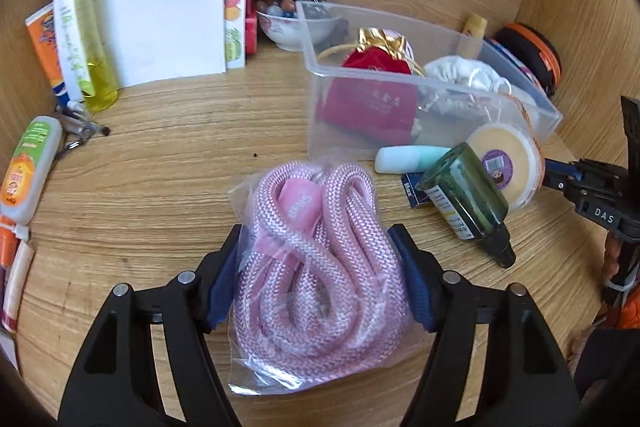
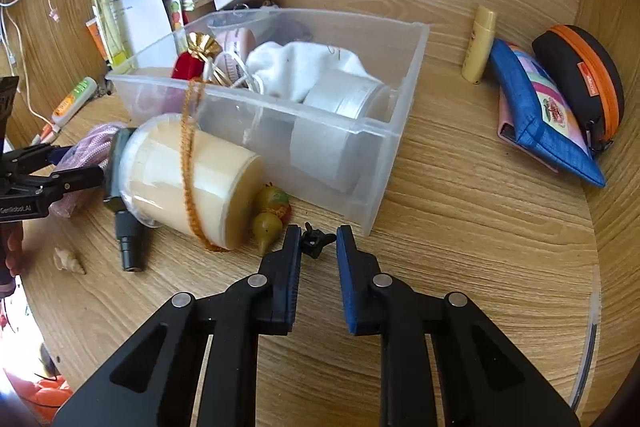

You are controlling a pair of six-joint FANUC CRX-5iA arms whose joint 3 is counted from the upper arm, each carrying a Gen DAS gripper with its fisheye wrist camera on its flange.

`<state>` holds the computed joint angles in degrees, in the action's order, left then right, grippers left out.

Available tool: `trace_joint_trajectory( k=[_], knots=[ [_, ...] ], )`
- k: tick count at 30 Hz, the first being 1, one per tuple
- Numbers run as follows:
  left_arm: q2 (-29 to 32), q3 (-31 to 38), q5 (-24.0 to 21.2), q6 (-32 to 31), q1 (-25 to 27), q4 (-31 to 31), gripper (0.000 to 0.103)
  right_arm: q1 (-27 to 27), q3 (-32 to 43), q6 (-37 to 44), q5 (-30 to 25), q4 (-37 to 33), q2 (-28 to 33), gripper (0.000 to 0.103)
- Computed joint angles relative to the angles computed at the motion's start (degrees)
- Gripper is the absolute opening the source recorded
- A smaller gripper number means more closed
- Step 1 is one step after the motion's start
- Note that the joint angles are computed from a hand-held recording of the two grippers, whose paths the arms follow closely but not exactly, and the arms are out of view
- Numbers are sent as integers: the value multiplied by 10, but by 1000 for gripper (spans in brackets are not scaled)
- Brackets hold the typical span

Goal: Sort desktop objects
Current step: 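Grasp the bagged pink rope with the left tool, then lift the bagged pink rope with the left tool and carry it over the box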

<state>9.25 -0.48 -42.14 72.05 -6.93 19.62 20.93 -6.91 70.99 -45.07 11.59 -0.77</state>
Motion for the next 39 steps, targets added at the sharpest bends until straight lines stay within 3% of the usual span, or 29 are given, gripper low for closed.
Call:
trace_joint_trajectory(
  k=[4,7,12,26,28,32,39],
  knots=[
    [-13,-16,15,-5,3,13,67,2,-8,-7,8,4,-13,16],
    [-20,-22,19,-12,5,21,58,6,-16,-13,13,13,-22,16],
    [-20,-18,8,-16,5,15,57,13,-23,-17,19,19,-35,16],
    [38,87,-65,97,-28,-145,87,15,-35,-2,24,10,-50,16],
    [42,87,-60,90,-30,-138,87,10,-32,5,25,3,-49,16],
    [34,74,-40,82,-33,-132,69,8,-31,8,28,2,-49,16],
    [9,38,0,124,-17,-122,63,3,-23,26,35,-21,-51,16]
  ],
)
